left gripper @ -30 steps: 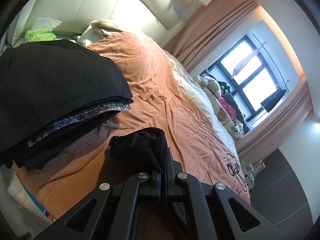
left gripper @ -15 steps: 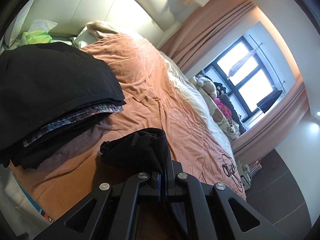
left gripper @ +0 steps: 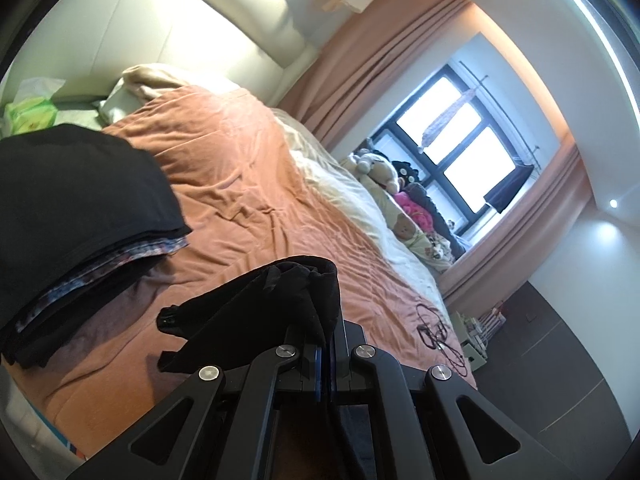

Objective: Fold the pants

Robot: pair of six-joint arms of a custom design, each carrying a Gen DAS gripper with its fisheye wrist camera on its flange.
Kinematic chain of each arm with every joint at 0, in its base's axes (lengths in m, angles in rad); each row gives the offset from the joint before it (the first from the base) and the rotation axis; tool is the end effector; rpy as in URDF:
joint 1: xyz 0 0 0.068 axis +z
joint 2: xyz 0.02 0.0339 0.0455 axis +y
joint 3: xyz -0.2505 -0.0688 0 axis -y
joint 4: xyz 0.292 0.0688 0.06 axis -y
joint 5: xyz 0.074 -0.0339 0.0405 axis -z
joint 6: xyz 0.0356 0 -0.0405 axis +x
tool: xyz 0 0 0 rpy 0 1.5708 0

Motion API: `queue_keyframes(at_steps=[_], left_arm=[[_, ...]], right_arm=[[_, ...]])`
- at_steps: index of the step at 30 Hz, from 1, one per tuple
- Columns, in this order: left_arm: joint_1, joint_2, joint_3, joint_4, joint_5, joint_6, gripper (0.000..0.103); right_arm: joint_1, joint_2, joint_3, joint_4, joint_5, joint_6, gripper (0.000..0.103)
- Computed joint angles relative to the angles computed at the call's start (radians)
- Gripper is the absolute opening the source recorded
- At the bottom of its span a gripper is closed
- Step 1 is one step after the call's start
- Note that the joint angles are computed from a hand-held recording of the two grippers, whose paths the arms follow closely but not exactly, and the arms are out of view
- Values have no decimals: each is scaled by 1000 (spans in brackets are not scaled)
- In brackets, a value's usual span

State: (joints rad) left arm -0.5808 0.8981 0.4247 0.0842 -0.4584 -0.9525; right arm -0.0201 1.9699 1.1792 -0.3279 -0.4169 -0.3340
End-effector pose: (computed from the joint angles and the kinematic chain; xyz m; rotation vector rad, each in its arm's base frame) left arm 0.2169 -0.1235 0.1895 -0.6560 1.8483 -0.5760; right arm 0.4121 0.0061 0.0831 -0.5301 2.5424 0.4350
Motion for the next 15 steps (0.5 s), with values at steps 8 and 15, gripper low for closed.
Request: queue_keyframes(at_steps=[8, 15], left_arm=[[-69, 96, 144, -8, -29, 78, 2], [-137, 204, 295, -22, -54, 143, 2]], right_arm=[[-48, -159, -209, 35, -17, -60, 5], [-132, -276, -324, -30, -106, -147, 5]])
